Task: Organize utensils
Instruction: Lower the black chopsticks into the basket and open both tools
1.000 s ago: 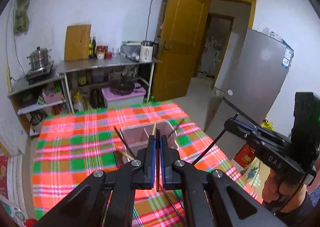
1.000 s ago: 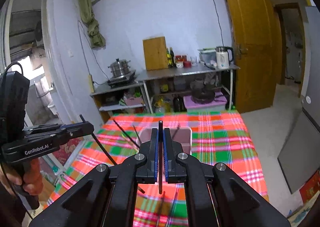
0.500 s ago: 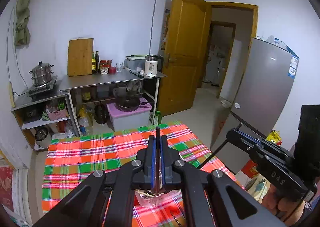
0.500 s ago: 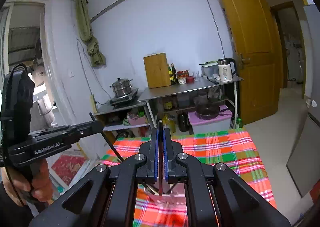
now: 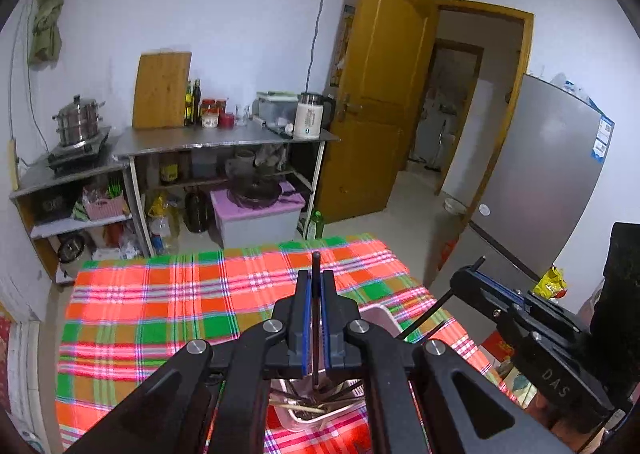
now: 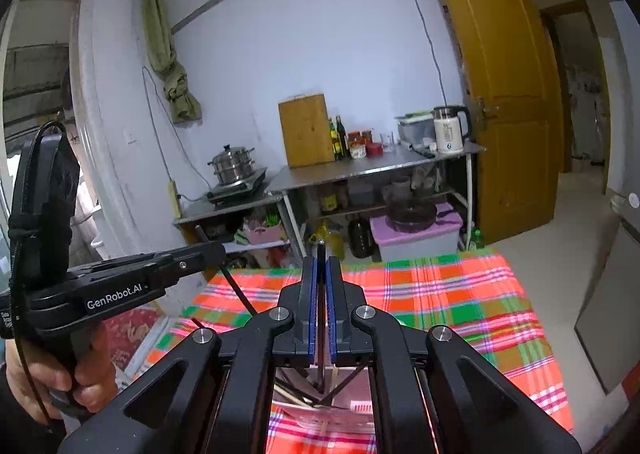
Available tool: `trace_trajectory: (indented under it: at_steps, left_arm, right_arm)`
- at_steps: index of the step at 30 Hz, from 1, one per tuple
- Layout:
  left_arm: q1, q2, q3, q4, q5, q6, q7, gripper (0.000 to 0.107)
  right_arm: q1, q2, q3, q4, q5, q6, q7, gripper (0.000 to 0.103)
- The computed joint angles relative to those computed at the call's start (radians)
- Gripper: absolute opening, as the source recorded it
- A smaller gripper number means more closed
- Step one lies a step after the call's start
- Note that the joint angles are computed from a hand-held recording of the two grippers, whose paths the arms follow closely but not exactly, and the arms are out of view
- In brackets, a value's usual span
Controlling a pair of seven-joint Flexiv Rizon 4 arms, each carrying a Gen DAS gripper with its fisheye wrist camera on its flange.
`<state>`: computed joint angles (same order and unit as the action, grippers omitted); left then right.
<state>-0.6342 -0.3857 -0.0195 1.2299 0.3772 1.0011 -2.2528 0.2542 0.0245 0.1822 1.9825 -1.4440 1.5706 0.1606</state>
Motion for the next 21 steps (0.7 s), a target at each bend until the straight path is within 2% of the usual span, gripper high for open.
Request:
trace_trajectory:
  at_steps: [3, 12, 16, 18, 21]
  left_arm:
    - [0.009, -0.007, -0.008, 0.021, -0.017, 0.007, 0.010, 0.004]
    - [0.005, 0.003, 0.009, 0.079, -0.015, 0.038, -0.023, 0.005]
    - [0.005, 0.020, 0.010, 0.094, -0.003, 0.053, -0.044, 0.006]
    - [0.002, 0.024, 0.008, 0.089, 0.008, 0.045, -0.044, 0.008]
    - [-0.006, 0.040, 0.010, 0.089, 0.035, 0.038, -0.060, 0.018]
  right_arm:
    - [0.009, -0.020, 0.002, 0.011, 0.022, -0.007, -0.018, 0.004]
    - [0.067, -0.038, 0.019, 0.062, 0.272, -0.061, -0.246, 0.004]
    - [0.059, -0.018, 0.007, 0.072, 0.232, -0.046, -0.209, 0.006]
    - [0.052, -0.008, 0.009, 0.072, 0.218, -0.046, -0.199, 0.010]
    - [0.040, 0.017, 0.019, 0.078, 0.227, -0.055, -0.207, 0.011]
